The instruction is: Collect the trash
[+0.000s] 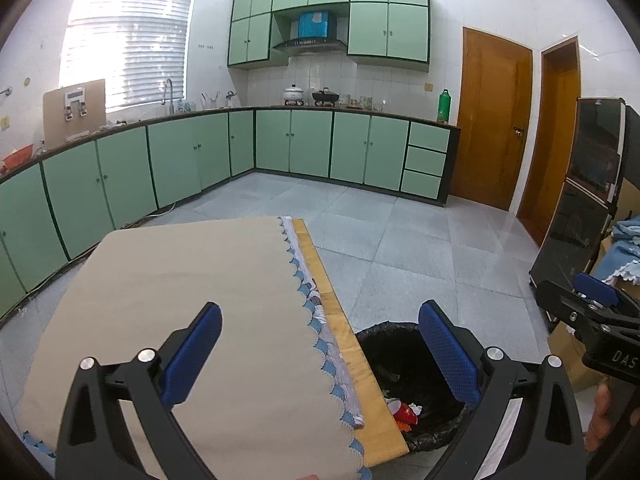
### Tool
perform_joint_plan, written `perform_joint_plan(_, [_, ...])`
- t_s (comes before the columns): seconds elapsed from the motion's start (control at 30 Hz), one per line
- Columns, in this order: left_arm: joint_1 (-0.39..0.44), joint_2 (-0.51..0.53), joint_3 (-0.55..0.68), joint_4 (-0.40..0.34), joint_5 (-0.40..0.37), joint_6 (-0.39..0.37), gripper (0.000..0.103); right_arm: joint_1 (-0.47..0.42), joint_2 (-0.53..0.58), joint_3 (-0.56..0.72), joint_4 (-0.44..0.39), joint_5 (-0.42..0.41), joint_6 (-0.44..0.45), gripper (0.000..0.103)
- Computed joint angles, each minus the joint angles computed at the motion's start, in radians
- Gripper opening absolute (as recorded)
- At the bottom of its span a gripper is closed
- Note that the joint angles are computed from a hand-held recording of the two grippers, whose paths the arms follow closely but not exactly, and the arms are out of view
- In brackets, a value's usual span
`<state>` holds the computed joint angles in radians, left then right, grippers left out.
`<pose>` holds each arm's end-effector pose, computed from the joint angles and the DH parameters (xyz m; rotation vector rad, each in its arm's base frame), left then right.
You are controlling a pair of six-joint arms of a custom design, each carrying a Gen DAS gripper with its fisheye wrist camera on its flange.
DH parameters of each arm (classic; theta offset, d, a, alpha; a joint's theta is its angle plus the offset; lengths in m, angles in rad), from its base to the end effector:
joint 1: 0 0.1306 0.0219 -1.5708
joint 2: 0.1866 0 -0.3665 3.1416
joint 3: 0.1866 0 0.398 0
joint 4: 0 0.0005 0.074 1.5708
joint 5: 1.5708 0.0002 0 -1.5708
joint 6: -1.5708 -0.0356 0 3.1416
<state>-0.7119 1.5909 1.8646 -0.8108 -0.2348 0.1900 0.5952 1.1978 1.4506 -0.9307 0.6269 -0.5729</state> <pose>0.4393 -0.3688 0.5411 0.4060 2.0660 -0.2974 0.3592 0.2174 0.5257 0.2994 2.0822 -0.0134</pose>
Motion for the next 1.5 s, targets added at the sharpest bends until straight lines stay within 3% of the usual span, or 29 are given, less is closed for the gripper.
perform_joint_plan(0.33, [-0.007,-0.041,-0.043,0.031,-0.028,-0.004,0.097,0.035,0.001,0.007,0.004,0.038,0.01,0.098])
perform_joint_plan(1.5, [-0.007,-0.053,-0.056,0.031,-0.039,-0.002,0.097,0.034,0.016,0.013,0.009,0.036,0.025,0.098])
